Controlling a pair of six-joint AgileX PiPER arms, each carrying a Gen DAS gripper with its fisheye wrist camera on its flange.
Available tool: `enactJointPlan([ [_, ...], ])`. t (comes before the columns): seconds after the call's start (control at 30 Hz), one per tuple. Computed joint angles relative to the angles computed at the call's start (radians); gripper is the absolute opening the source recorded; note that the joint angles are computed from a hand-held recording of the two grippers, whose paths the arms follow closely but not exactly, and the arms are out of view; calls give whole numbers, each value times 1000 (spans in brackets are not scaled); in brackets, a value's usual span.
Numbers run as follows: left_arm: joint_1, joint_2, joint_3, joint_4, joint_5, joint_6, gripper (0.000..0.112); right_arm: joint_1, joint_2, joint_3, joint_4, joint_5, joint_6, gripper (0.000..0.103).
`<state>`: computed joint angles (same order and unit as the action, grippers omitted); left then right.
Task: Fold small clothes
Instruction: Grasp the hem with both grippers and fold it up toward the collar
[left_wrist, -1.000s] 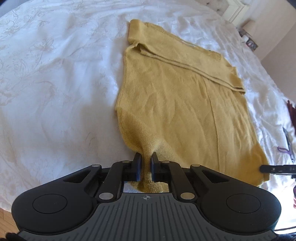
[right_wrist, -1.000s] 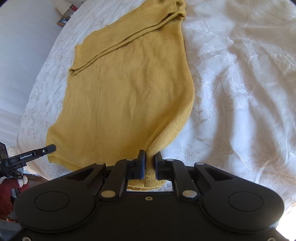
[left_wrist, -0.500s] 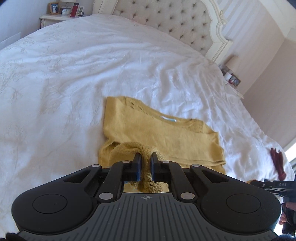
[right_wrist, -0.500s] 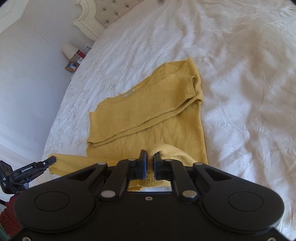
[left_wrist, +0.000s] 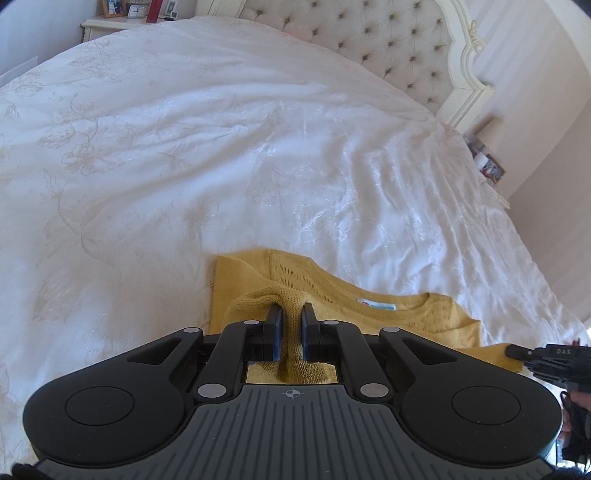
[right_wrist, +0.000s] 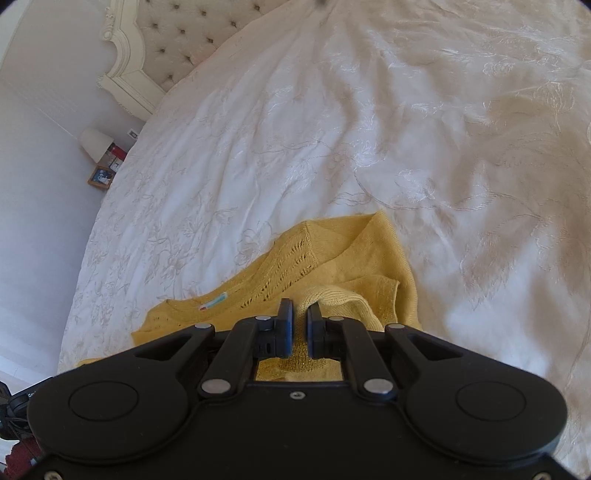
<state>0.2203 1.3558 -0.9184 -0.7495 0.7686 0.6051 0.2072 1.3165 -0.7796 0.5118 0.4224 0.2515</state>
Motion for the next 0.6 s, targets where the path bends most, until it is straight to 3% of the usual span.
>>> enactJointPlan([
  [0.3, -111, 209, -98, 153, -141, -153, 13, -43, 226, -138, -13, 35, -18, 18],
  [0.4, -119, 234, -113, 194, -199, -240, 31, -69, 288, -174, 20, 52, -86, 24],
  [0.47, -105, 223, -122, 202, -204, -296, 37, -97, 314, -178, 115, 51, -189, 34],
  [0.53, -101, 187, -113, 216, -219, -345, 50, -116, 307, -155, 187, 14, -277, 65],
  [0.6, -119, 139, -98, 281, -225, -392, 56, -115, 273, -119, 211, -44, -335, 75],
])
